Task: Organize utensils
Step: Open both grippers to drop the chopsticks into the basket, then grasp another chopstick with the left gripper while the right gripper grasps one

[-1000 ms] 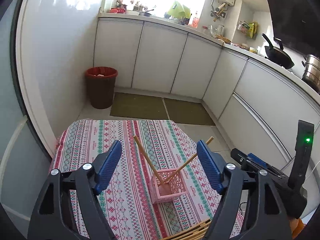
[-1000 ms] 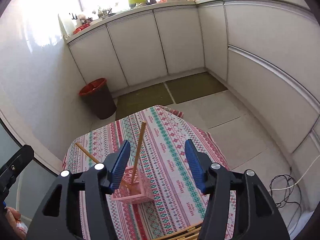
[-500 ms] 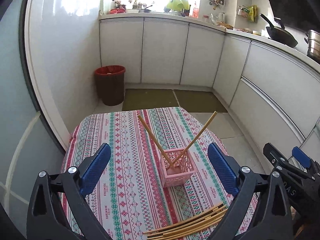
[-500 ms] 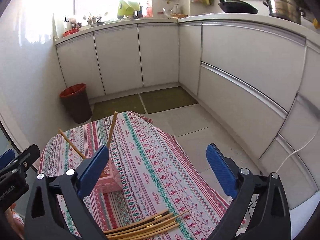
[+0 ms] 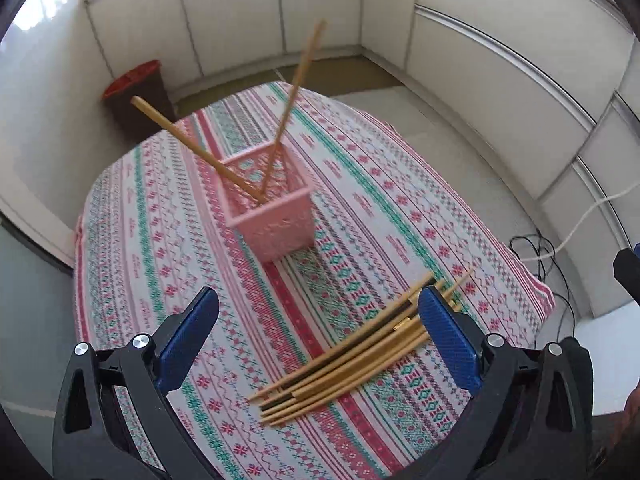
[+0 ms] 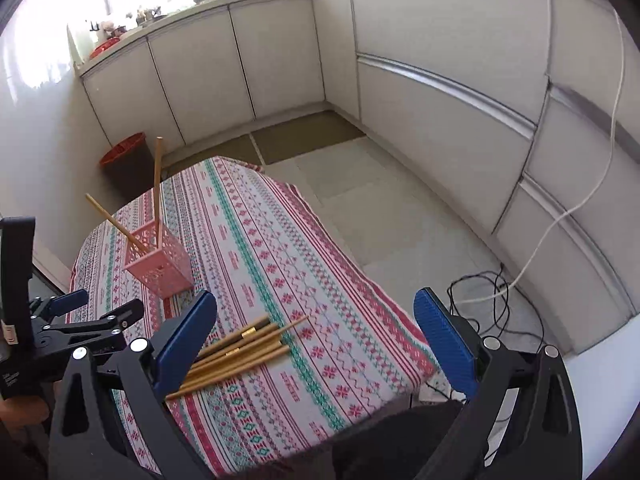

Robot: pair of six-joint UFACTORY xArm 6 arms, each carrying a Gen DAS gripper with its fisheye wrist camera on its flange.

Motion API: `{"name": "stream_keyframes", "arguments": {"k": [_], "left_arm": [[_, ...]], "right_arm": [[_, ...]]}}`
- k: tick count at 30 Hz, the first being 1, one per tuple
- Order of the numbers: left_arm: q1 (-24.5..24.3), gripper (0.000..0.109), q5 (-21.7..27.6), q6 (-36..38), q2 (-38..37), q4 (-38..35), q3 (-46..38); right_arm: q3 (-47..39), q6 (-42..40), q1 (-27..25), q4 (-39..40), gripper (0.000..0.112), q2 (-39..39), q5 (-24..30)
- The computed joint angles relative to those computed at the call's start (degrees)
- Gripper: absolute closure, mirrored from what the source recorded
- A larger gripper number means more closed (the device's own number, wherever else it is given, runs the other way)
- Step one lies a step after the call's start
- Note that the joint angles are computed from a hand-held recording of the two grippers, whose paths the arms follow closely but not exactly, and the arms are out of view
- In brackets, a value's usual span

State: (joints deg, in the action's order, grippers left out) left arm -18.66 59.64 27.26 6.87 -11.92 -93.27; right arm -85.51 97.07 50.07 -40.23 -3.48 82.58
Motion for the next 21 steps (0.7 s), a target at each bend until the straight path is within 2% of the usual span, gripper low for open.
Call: {"name": "stream_keyframes", "arguments": {"k": [6, 11, 18, 21], "left_arm": [[-3.5, 0.013, 12.39, 1.14, 8.7, 0.54, -8.35], [-6.09, 0.022, 18.74, -1.72, 17.31, 4.17, -17.35], [-8.11, 0.027, 19.76, -3.32, 22.54, 7.97, -21.92], [-8.53, 0.036, 18.47, -3.93, 23.48, 9.39, -22.06]], "right_arm": [[8.97, 5.31, -1.53, 5.94, 0.016, -7.22, -4.98], [10.96, 6.6, -1.54, 6.39, 0.016, -9.51, -5.04], [13.84, 6.69, -3.3, 9.39, 0.016, -10.88, -8.22], [14.39, 6.52, -3.81, 10.64, 0.016, -10.74, -9.26]]}}
